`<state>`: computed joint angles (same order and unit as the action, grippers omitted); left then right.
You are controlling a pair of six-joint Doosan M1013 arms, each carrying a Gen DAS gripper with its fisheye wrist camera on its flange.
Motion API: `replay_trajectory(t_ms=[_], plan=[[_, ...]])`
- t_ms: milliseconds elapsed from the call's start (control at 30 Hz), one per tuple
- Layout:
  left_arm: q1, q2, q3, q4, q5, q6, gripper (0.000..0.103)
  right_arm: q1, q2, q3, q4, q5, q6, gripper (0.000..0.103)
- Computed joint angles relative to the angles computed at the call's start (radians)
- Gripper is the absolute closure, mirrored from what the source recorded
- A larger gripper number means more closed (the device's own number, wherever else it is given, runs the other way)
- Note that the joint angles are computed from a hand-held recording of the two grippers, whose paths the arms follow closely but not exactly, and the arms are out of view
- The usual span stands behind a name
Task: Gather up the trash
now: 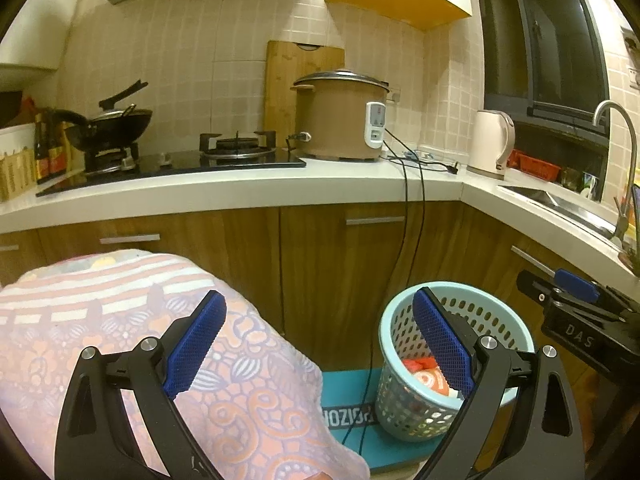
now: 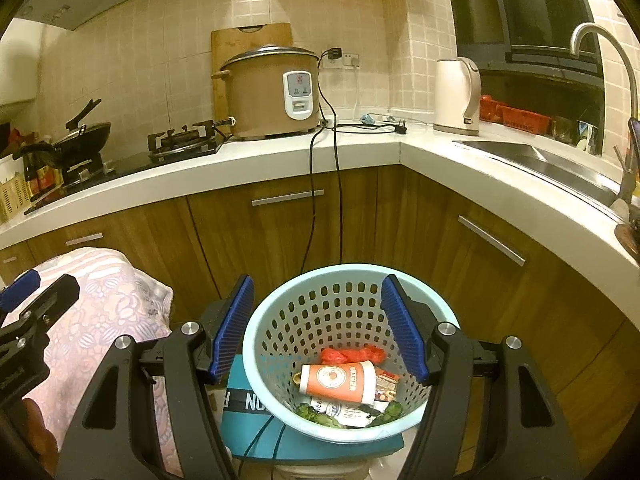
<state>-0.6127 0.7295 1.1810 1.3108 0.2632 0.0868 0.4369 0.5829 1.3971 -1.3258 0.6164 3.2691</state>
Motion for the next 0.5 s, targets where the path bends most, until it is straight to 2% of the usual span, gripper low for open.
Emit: replay_trajectory(t_ms=[67, 233, 367, 500], plan=[[0.002, -0.005, 0.001, -0.044, -0.008, 0.038, 0.011, 0.002, -0.004, 0.003, -0.003, 0.003, 0.002, 0.040], [0.003, -0.020, 0.019, -0.051, -0.008, 0.035, 0.011, 0.007, -0.014, 0.013, -0.021, 0.005, 0.020, 0.040], [0.011, -0.032, 0.028, -0.158, -0.012, 0.121, 0.010, 0.011, -0.021, 0.018, -0.032, 0.002, 0.026, 0.040], [0.018, -0.052, 0.055, -0.075, -0.009, 0.030, 0.010, 0.017, -0.021, 0.011, -0.036, -0.001, 0.018, 0.040]])
